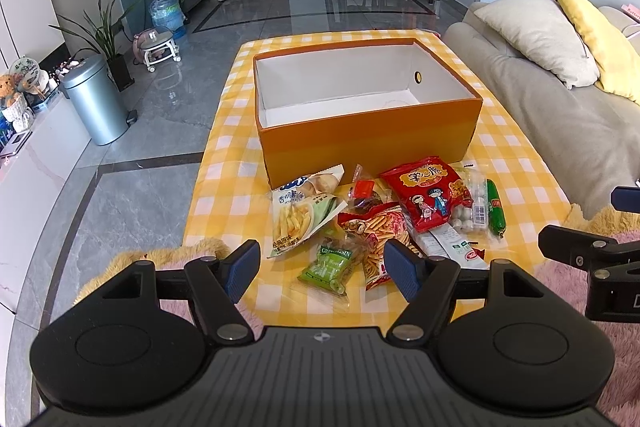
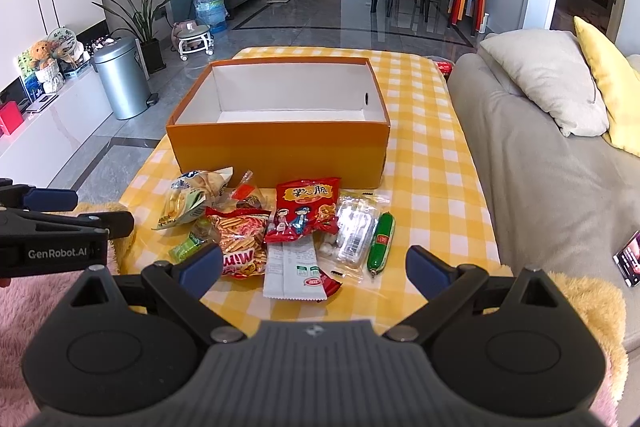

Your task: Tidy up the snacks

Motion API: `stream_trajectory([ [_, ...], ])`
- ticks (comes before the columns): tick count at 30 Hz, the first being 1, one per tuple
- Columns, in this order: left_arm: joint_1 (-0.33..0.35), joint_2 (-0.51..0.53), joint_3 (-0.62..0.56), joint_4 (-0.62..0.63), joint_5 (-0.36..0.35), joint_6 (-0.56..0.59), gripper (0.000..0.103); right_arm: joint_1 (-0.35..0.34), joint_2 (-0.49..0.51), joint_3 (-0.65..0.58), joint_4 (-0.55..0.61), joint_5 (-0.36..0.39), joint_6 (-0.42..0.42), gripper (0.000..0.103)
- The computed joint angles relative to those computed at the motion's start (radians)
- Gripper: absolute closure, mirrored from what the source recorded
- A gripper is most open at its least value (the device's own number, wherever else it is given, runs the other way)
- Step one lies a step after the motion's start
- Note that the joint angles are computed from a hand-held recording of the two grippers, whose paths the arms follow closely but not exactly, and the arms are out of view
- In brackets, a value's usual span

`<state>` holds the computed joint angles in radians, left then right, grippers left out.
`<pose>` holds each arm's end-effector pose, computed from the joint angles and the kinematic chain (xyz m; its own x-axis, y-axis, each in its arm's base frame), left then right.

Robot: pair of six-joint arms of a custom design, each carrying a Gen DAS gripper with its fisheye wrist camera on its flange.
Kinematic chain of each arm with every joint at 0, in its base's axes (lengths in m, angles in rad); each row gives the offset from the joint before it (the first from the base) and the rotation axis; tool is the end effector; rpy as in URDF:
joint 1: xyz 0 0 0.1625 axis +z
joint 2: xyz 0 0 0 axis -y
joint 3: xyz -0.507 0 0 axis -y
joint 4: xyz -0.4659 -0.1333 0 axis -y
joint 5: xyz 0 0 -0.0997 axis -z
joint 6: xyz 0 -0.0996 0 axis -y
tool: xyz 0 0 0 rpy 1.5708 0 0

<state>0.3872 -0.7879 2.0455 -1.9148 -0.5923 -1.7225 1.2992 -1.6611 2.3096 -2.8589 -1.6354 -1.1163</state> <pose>-0.3981 -0.3956 -0.0342 -0.6192 -0.3436 -0.7060 0.3074 0.7213 -0.6207 -0.0025 -0.4819 0.3658 -0.6109 -0.5606 0.5590 -0.7600 0.6132 -0.2155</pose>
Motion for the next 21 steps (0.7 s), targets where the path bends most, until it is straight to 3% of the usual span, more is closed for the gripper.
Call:
stream_trajectory([
  [14,0.002,0.001,-0.002,0.0,-0.001,0.004,0.02,-0.003,0.001,-0.002,0.002,0.0,0.014,0.008],
  [21,0.0,-0.005,0.013,-0.058,0.002,0.069,0.02,-0.004,-0.002,-0.003,0.016,0.001,0.016,0.008],
])
